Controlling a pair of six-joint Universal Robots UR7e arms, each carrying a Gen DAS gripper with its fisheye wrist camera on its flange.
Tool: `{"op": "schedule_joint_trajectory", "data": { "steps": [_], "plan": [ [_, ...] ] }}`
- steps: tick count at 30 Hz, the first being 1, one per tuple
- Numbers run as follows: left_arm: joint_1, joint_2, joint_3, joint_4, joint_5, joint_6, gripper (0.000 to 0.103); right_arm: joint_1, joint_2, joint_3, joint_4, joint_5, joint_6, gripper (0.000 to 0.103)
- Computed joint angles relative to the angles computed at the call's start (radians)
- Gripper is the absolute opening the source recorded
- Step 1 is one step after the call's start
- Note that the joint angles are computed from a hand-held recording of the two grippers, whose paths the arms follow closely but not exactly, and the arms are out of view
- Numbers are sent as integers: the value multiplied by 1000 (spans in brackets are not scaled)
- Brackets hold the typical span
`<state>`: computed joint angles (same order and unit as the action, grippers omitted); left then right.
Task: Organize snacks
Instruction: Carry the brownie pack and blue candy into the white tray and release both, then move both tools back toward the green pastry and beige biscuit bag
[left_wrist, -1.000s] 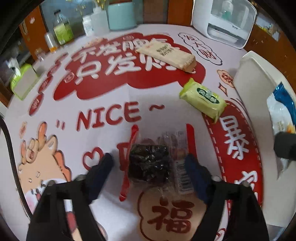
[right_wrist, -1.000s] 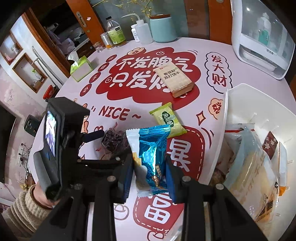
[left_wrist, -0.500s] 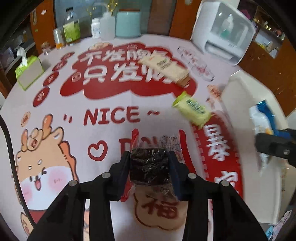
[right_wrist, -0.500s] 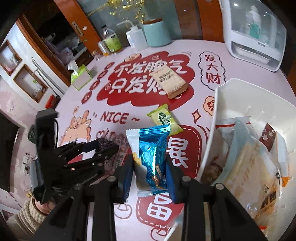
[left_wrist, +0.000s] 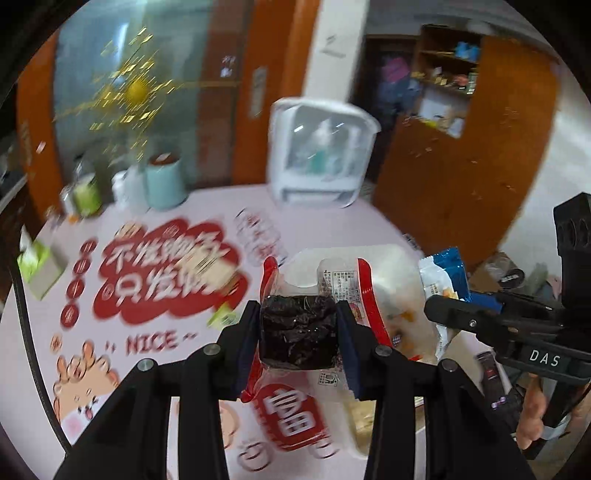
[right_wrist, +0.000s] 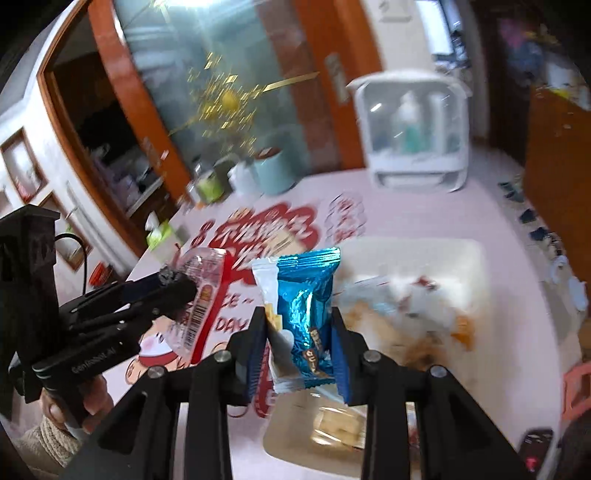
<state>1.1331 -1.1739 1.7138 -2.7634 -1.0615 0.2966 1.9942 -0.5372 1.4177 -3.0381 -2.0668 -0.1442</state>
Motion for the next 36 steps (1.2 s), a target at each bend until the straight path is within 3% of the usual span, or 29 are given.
{"op": "schedule_joint_trajectory", "data": {
  "steps": [9, 17, 21, 23, 24, 25, 27, 36],
  "plan": [
    [-85, 50, 12, 24, -25, -11, 39, 9, -105, 137, -170, -154, 8, 32],
    [-87, 167, -43, 41, 42, -19, 39, -30, -90, 134, -135, -256, 57, 33],
    [-72, 225, -88, 53, 78, -23, 40, -57, -65, 112, -63, -264, 94, 34],
    [-60, 246, -116, 83, 77, -39, 43, -72, -55, 96, -15, -256, 124, 35],
    [-56, 253, -124, 88, 80, -43, 51, -78, -51, 89, 2, -251, 142, 37],
    [-52, 260, -132, 99, 89, -53, 69, -82, -49, 89, 7, -250, 151, 38],
    [-46, 259, -128, 79, 92, -56, 85, -89, -42, 83, 11, -248, 170, 41],
    [-20, 223, -100, 42, 109, -40, 85, -82, -21, 62, 6, -247, 164, 45]
  ]
}}
